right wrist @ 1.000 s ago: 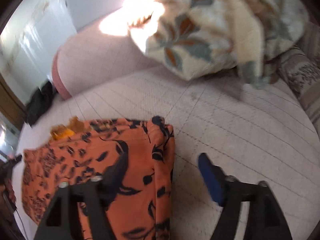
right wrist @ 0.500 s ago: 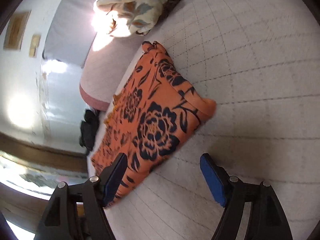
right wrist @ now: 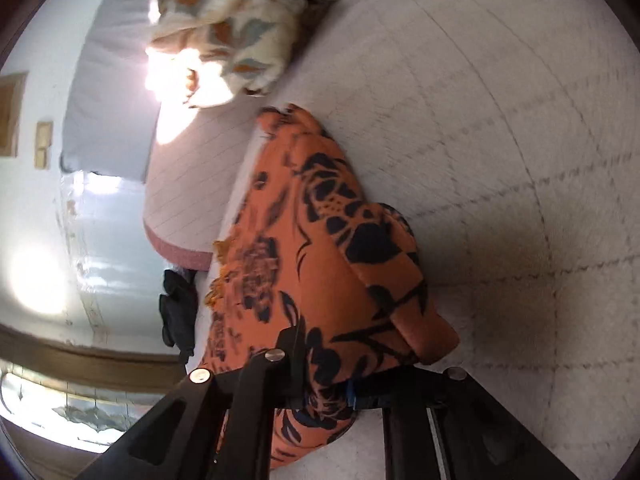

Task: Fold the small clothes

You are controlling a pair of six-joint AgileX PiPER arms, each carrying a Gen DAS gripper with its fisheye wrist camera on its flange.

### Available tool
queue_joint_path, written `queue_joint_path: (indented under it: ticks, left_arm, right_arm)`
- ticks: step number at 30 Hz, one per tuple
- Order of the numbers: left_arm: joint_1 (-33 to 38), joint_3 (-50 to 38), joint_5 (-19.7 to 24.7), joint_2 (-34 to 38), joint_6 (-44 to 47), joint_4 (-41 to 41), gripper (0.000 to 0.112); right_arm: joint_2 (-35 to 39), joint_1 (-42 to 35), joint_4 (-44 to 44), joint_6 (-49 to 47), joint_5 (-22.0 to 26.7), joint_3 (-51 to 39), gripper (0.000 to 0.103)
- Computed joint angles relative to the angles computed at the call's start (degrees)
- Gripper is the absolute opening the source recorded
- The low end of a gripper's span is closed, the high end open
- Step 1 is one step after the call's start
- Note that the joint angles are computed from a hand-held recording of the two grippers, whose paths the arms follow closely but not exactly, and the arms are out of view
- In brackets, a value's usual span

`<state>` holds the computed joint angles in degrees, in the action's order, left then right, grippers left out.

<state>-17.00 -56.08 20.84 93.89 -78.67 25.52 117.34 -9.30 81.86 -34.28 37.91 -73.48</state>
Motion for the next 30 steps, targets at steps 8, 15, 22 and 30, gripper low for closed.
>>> queue_joint_path:
  ticks: [8,15,22,30]
  left_arm:
    - [-9.04,2.42,11.33,-14.61,-9.21,9.43,0.013]
    - [-26.2,19.12,19.9,-32.54,-23.85,9.66,0.013]
    - [-16.66,32.29,6.03,-34.26,-12.75,-6.12,0.033]
    - [-30.24,23.85,32.31,-38.65,-28.33,10.92,0.046]
  right_arm:
    - [-14.4,-0.85,-5.1,-0.11,0.85,6.22,0.009]
    - [-35.45,-11.62,-7.88,-7.25,10.86,30.53,0.009]
    - [-33.17,-21.49,-16.54,-13.32,12.04,44.4,0.024]
    - [-41.35,-16.98,-28.54,-3.71,8.99,34.93,0.025]
